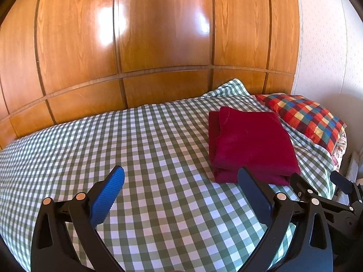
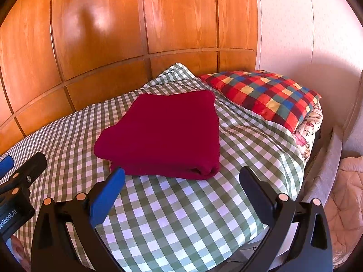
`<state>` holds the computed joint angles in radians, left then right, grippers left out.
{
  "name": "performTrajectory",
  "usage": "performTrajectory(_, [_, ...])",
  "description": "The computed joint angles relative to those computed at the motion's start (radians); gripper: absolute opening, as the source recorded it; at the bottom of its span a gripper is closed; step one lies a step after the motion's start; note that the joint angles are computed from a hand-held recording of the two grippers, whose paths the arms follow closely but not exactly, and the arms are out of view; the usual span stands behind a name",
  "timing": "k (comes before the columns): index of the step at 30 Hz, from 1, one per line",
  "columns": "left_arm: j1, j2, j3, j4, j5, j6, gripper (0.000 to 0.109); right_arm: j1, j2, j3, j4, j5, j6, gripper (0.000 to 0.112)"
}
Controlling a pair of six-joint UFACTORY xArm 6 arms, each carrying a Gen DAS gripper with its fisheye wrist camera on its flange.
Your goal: Fold small clothes
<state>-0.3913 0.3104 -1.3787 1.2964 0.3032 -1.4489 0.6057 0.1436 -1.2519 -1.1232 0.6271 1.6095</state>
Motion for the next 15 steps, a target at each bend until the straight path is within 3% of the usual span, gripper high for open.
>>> performTrajectory(15, [-0.012,-0.008,0.000,0.055,0.023,-0.053,0.099,-0.006,0.004,0.000,0.017,-0.016,-0.018,0.101])
